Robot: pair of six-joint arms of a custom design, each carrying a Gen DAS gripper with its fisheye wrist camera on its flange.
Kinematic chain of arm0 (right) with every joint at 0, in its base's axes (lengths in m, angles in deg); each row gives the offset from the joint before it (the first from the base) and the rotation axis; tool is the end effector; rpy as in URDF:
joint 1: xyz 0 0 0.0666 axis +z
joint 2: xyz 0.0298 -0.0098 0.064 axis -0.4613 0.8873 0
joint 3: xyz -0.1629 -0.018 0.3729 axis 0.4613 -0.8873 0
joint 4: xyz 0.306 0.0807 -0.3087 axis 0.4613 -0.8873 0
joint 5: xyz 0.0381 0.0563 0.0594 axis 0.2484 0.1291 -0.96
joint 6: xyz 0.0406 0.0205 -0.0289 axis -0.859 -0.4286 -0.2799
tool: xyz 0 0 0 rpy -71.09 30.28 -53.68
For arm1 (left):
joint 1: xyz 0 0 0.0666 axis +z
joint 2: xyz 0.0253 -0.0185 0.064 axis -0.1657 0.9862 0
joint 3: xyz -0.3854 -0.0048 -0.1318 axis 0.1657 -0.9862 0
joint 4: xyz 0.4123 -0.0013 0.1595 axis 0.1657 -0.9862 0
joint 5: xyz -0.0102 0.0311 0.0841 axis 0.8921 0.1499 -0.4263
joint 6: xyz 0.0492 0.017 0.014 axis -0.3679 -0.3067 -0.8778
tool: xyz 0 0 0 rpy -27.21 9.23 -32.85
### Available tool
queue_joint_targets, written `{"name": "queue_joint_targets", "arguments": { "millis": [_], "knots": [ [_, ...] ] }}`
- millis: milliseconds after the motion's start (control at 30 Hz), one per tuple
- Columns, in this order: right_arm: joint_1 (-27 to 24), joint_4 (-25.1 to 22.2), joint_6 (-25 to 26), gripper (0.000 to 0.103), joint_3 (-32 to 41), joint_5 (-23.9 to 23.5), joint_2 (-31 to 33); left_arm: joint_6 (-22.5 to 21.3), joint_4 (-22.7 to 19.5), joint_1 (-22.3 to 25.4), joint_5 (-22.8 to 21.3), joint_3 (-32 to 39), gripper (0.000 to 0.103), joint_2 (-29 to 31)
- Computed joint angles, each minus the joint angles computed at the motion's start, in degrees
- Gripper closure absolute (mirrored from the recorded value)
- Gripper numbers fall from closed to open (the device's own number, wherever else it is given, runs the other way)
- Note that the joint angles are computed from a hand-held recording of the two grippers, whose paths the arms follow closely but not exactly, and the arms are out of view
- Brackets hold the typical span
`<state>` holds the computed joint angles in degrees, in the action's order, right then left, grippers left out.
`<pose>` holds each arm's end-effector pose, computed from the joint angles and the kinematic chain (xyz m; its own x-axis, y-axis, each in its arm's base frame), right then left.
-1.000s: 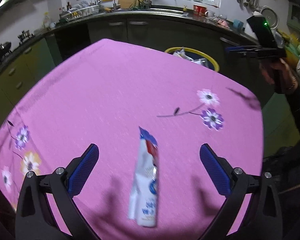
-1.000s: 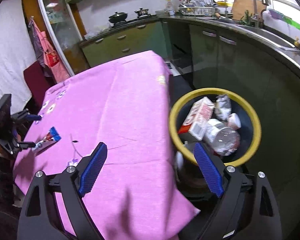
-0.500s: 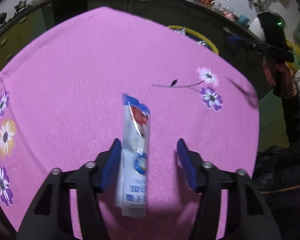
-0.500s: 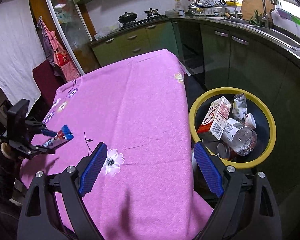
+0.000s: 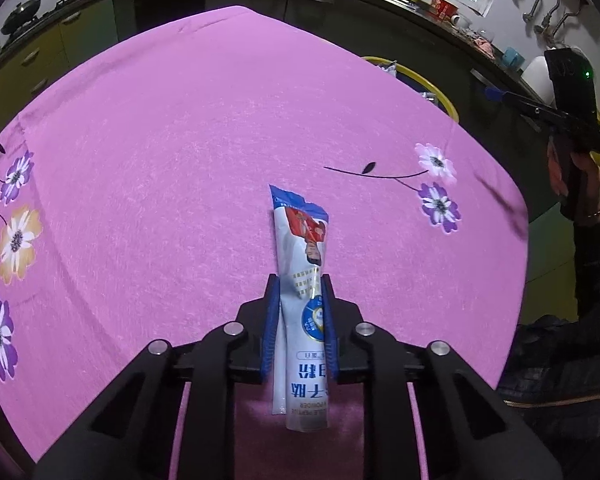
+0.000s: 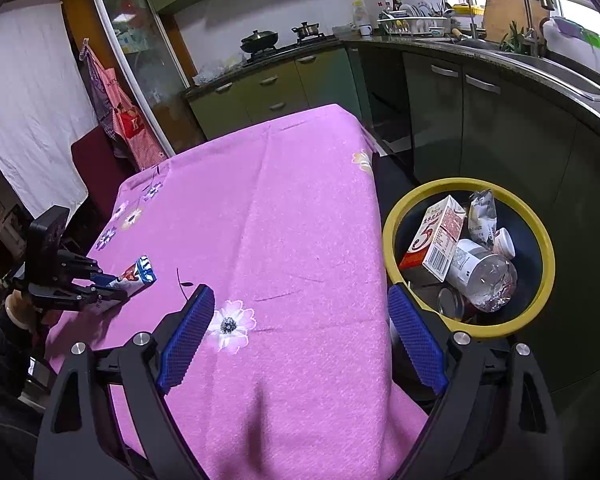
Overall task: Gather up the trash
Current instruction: 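Carry the blue-and-white packet over the bin and release it with the left tool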
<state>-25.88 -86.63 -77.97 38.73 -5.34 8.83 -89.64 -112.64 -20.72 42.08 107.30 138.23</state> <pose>0.4326 0.0143 0.3376 -0.6407 0.3133 -0.7010 0.1339 0.9446 0.2998 0.6530 -0.1467 0.3071 -0.4756 0.7445 -0.4685 0.8763 0.4475 -0.1785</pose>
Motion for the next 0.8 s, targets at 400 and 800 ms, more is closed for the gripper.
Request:
{"name": "queue_joint_targets", "arguments": {
  "millis": [400,800],
  "knots": [
    [-0.58,-0.01,-0.47,0.016,-2.54,3.50,-4.70,-1.48,-3.05,-4.18,2.65,4.81,0.084,-1.13],
    [-5.10,0.48,-3.41,0.016,-10.08,5.05,-14.76,3.76,-7.66,-18.10,5.10,24.01,0.084,8.52]
  ]
}}
